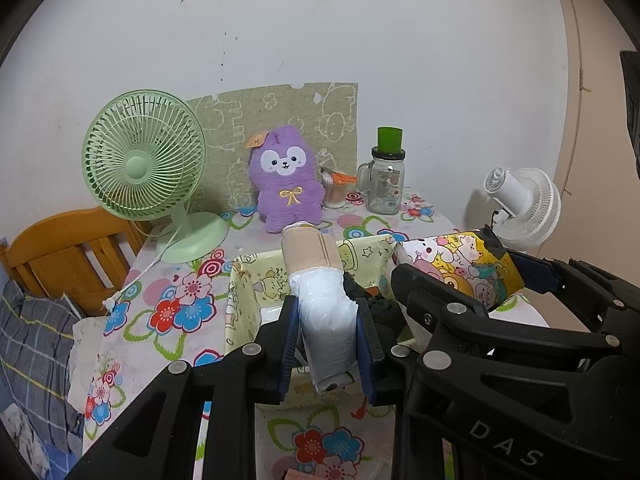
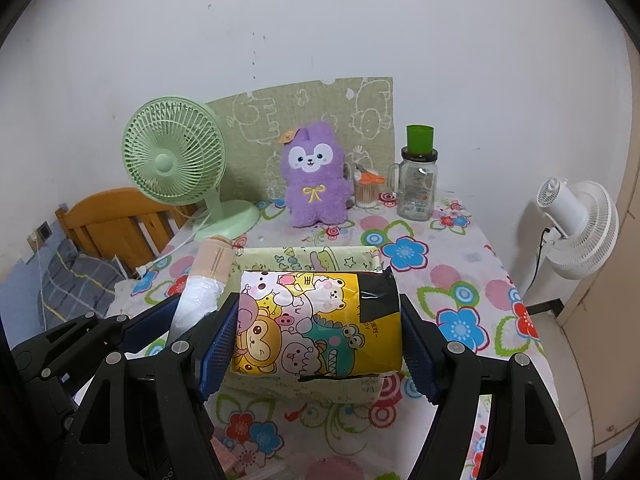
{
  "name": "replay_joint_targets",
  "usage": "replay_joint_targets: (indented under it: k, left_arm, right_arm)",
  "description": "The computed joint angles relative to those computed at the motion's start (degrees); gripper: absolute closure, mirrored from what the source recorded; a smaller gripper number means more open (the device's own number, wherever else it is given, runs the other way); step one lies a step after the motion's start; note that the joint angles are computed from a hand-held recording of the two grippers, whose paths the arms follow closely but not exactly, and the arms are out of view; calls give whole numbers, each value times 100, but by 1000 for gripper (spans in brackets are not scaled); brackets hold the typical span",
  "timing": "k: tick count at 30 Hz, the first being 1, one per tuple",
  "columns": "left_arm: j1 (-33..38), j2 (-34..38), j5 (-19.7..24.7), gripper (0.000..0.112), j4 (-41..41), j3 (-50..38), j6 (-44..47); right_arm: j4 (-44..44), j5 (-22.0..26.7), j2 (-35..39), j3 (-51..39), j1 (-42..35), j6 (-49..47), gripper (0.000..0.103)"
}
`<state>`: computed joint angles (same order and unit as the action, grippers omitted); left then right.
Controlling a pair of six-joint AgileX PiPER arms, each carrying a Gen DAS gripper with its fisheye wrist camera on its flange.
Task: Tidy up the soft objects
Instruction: 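Lift and carry the yellow pack and white towel over the fabric box, then lower both items into the box and open both tools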
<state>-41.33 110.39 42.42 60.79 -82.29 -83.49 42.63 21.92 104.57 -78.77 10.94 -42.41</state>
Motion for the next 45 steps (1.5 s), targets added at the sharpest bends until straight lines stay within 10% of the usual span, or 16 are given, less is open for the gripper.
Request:
replay_joint_targets:
  k: [22, 45]
  left_arm:
    - [695, 720, -444, 84, -485, -667, 659]
    - [1166, 1173, -702, 38, -1201, -943, 1412]
  right_arm:
    - [-1207, 477, 1228, -1553, 204, 1288, 27]
    - [-2091, 1154, 2488, -3294, 431, 2245, 26]
